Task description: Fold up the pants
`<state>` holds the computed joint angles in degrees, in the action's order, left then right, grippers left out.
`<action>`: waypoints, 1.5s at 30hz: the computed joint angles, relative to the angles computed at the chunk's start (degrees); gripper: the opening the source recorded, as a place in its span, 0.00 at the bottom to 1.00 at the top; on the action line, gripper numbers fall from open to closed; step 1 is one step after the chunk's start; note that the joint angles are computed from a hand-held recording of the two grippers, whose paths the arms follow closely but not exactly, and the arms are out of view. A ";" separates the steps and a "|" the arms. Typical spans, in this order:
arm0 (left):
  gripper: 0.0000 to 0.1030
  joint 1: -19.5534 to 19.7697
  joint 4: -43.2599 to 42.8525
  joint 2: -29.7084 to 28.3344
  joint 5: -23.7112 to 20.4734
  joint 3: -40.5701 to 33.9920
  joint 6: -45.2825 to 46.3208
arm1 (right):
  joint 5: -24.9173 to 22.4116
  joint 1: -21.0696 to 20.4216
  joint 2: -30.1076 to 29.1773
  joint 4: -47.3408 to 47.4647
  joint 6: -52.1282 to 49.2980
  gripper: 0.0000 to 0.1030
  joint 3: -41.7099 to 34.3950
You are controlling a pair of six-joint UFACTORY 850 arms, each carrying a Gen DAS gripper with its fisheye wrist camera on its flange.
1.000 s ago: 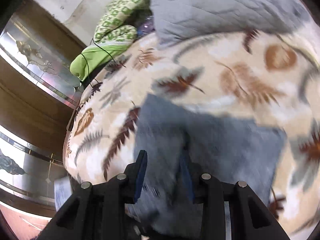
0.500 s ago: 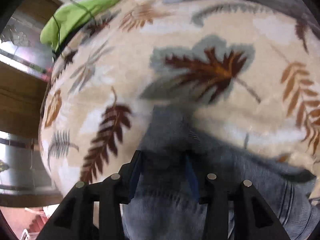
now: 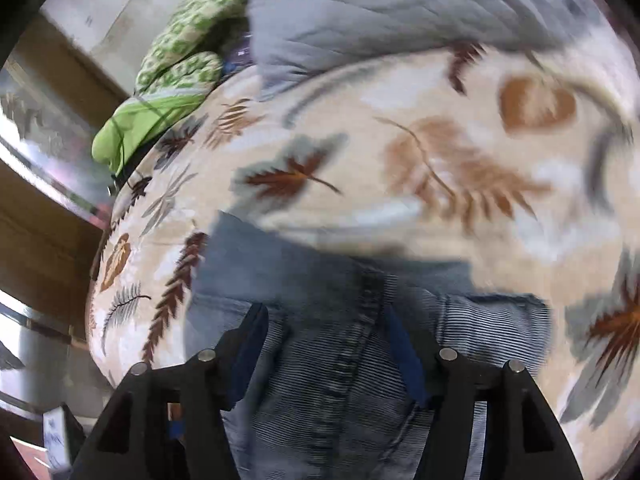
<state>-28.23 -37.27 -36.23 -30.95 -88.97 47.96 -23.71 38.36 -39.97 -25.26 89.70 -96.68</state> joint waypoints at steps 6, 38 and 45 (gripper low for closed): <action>0.86 -0.47 7.56 -1.14 -1.64 -1.88 -13.19 | -0.57 4.07 4.91 -20.42 19.89 0.61 5.12; 0.87 -4.27 37.55 8.75 13.95 3.83 -38.62 | -7.86 10.36 7.37 -14.18 17.42 0.64 8.01; 0.87 -4.90 43.82 3.93 7.08 0.26 -44.82 | -6.51 10.44 6.25 -12.54 16.73 0.66 9.67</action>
<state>-33.12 6.55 -32.29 -23.87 -88.71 3.14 -30.23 48.79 -33.72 -37.80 106.44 -87.01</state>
